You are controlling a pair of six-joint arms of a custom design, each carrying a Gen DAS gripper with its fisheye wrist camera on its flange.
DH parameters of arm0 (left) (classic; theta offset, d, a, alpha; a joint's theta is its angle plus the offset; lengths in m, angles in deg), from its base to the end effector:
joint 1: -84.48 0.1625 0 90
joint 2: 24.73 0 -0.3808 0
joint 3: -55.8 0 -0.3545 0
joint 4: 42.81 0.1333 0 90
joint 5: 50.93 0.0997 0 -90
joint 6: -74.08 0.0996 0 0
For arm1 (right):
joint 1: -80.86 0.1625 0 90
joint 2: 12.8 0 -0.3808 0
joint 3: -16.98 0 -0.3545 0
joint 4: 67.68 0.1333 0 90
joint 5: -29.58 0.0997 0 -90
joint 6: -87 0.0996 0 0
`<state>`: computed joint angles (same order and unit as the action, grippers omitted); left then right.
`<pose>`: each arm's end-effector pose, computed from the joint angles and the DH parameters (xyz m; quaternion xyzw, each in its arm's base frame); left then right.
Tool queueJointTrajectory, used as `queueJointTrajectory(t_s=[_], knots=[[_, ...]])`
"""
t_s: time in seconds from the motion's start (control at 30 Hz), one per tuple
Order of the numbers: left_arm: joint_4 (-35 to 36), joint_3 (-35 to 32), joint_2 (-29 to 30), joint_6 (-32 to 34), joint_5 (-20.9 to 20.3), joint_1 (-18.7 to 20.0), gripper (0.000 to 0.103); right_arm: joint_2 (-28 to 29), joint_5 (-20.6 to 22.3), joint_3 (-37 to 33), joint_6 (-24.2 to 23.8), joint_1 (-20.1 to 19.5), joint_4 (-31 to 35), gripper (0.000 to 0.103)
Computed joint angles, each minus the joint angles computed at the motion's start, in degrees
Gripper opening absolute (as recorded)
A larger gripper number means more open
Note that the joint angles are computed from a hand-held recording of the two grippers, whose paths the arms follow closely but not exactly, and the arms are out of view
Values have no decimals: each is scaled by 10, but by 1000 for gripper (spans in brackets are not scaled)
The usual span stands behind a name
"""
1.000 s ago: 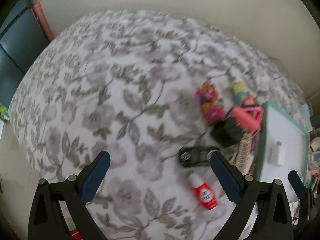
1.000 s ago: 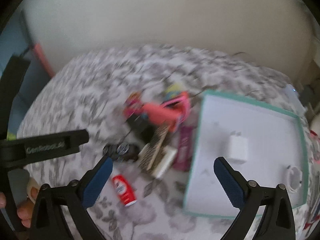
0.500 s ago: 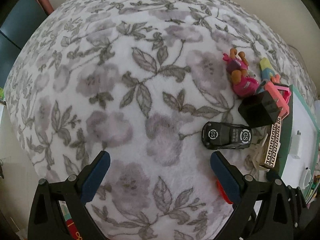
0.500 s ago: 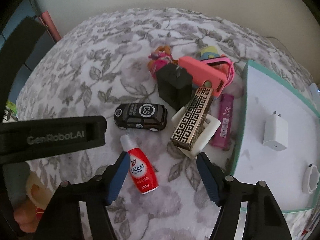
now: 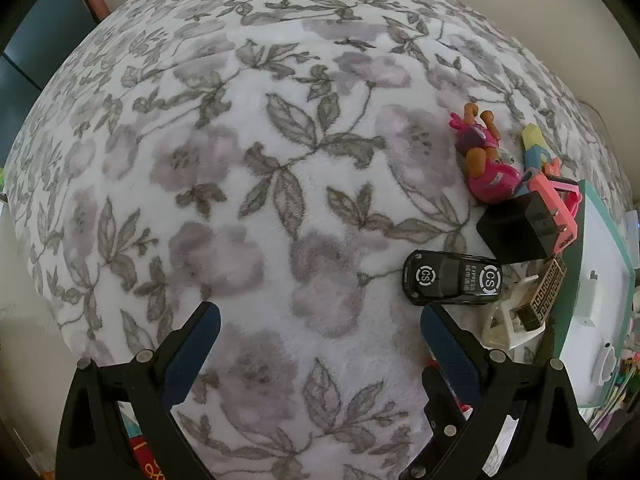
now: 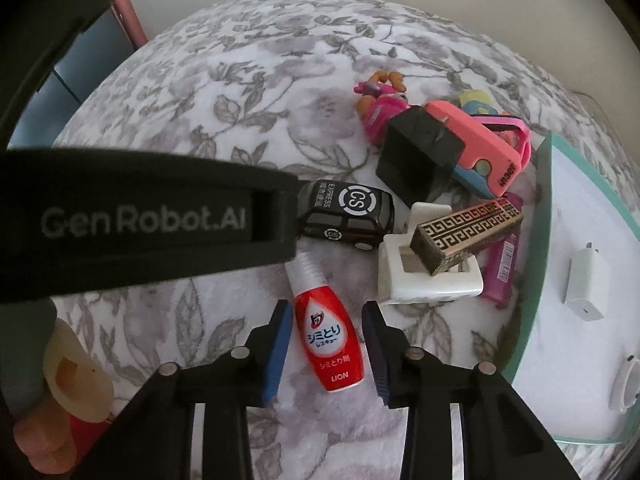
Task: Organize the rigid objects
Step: 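Grasp the red bottle with the right tool while the left tool grasps the black toy car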
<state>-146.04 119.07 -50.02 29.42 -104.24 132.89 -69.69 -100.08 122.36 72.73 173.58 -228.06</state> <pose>-0.3077 -0.6372 -0.0072 0.0426 0.9286 -0.0617 0.3634 0.0964 -0.5601 0.1820 0.0727 -0.9230 0.1442 0.3493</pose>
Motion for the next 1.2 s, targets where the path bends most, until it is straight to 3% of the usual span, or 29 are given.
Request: queueJointTrajectory(t_s=[0.1,0.7,0.9,1.2], knots=[[-7,-8,6,4,-3,-2,100,-7,9,1,10,-6,3,31],[-98,-62,70,85,-68,-1,100,-77,43,18,87,-50,38,31],[-89,-118,115,108,-61,-5,100,-93,48,23,107,-59,44,31],[-26,-215,184,130,-17,-13,97,-113,62,25,116,-73,59,31]])
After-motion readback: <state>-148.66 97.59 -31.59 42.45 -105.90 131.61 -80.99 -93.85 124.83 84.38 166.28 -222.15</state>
